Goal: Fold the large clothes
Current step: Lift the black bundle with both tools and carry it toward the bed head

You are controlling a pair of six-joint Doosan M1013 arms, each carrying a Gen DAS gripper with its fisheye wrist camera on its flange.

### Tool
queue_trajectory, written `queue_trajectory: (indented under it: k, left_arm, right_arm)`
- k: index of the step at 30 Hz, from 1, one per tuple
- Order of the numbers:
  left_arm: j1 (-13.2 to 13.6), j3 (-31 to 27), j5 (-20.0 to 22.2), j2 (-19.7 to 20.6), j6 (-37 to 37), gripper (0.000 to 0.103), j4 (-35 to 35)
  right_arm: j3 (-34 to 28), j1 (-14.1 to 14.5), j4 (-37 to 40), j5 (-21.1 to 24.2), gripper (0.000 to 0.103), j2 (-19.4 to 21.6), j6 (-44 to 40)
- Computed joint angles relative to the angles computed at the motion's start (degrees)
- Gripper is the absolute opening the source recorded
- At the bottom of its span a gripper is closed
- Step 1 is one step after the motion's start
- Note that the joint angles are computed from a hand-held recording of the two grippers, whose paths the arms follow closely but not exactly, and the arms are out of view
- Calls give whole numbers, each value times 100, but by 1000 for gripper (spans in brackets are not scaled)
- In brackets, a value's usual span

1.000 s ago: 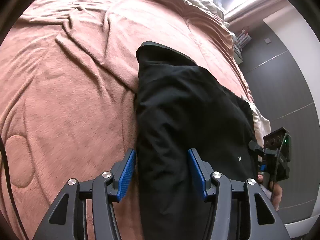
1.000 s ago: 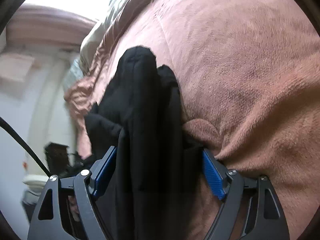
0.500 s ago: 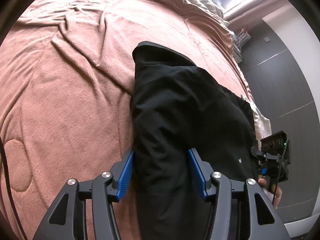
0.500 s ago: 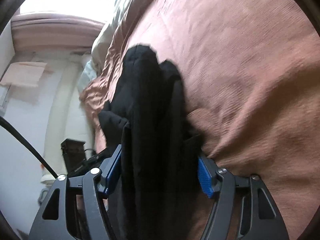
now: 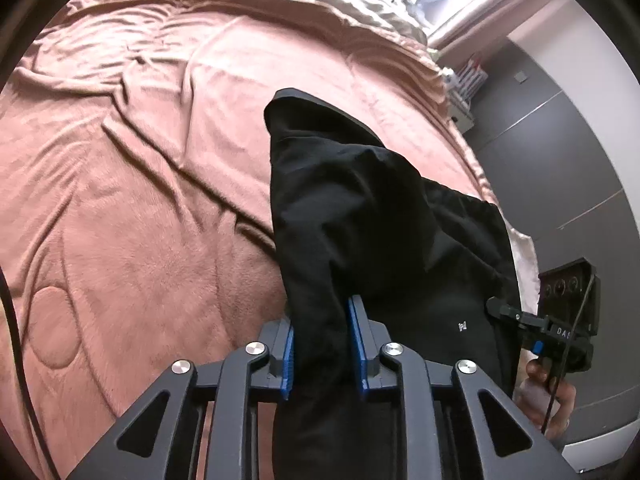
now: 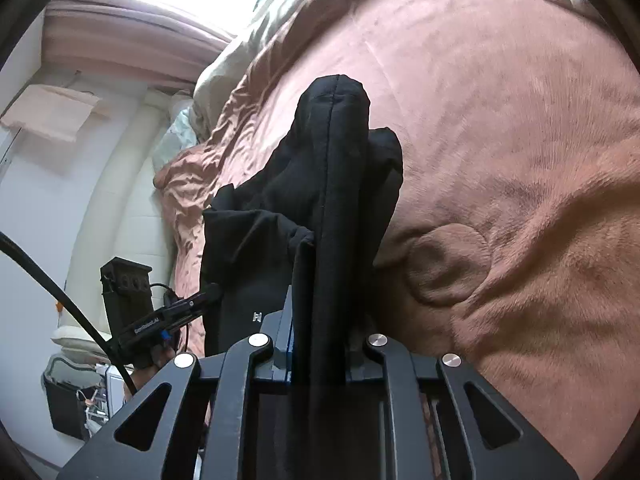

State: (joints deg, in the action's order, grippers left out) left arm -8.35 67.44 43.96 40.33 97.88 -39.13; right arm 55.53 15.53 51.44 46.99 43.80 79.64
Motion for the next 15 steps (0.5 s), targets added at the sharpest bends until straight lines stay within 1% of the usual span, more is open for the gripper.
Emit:
queue_trajectory:
  k: [4,8,12,15]
  left_arm:
    - [40,311,-232,-271,330,22,-372]
    - [52,607,-497,-597,503,21,-512]
    - [83,951,-859,-990,845,21,-786]
    - [134,1182,-1080,-1283,1066,21,-975]
  right_arm:
    - [290,112,231,-290,12,-232,-357]
    - [634,188,498,-526,12,-513,-777]
    - [965,253,873,-704,12,-799,-1414]
    - [1133,364,1131,-816,12,-1005,-1877]
